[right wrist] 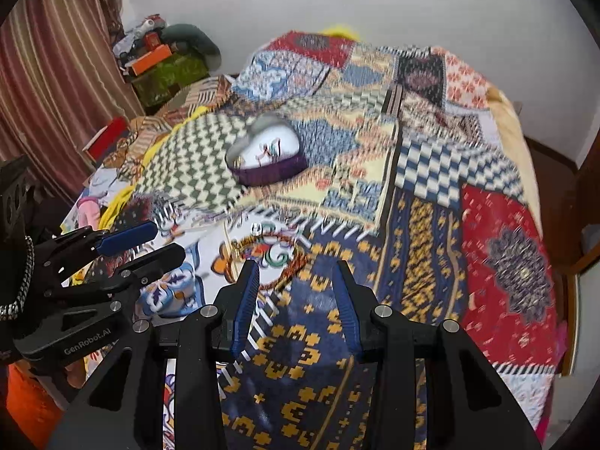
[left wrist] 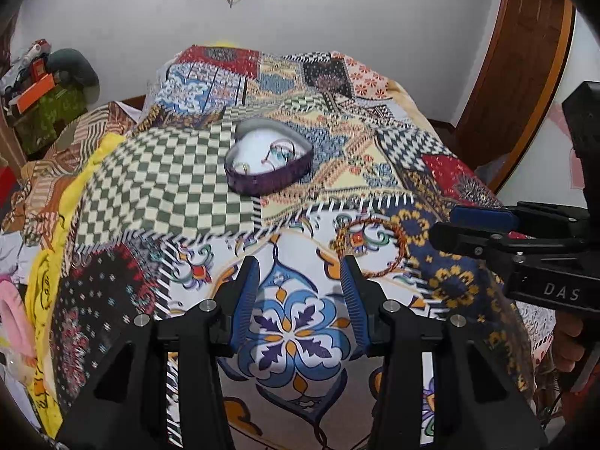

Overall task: Organize jewelry
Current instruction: 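Move both tools back toward the remaining jewelry on the quilt, then grasp the gold bangle with the right tool while the left tool grasps a small gold ring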

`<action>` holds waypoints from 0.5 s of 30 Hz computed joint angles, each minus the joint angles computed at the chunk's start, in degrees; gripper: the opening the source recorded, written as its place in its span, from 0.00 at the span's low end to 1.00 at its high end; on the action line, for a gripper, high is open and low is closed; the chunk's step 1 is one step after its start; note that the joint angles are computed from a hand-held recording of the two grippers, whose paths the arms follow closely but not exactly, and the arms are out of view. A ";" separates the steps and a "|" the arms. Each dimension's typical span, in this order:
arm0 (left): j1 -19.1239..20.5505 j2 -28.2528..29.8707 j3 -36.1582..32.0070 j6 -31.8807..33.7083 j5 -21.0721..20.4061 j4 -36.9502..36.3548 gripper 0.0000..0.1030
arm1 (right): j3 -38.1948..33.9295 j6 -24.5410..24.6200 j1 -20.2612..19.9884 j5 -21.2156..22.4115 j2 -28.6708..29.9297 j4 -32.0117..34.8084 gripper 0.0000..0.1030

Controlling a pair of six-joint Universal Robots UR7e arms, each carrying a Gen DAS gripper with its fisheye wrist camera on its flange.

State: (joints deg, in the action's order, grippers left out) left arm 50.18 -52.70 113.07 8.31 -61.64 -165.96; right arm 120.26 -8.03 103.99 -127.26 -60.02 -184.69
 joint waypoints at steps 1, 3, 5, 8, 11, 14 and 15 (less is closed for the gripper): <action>0.12 0.18 0.12 -0.14 0.10 -0.07 0.43 | -0.05 0.43 -0.40 0.59 0.21 0.51 0.36; 0.47 0.53 0.16 -0.38 -0.01 0.01 0.43 | -0.35 1.14 -0.93 1.33 0.78 1.38 0.36; 0.78 0.81 0.08 -0.55 -0.21 0.40 0.43 | -0.86 1.31 -1.33 1.96 1.51 1.79 0.36; 1.15 1.08 -0.05 -0.94 -0.45 0.31 0.43 | -1.96 0.90 -1.62 1.33 2.96 2.34 0.36; 1.46 1.20 -0.05 -1.60 -1.11 0.03 0.43 | -1.87 -0.66 -2.15 1.07 3.61 1.56 0.36; 1.43 1.52 -0.19 -1.72 -1.32 -0.12 0.42 | -1.49 -2.06 -2.36 1.34 3.41 0.89 0.33; 1.37 1.64 -0.23 -1.67 -1.26 -0.20 0.42 | -1.54 -2.66 -2.21 0.58 3.74 0.36 0.27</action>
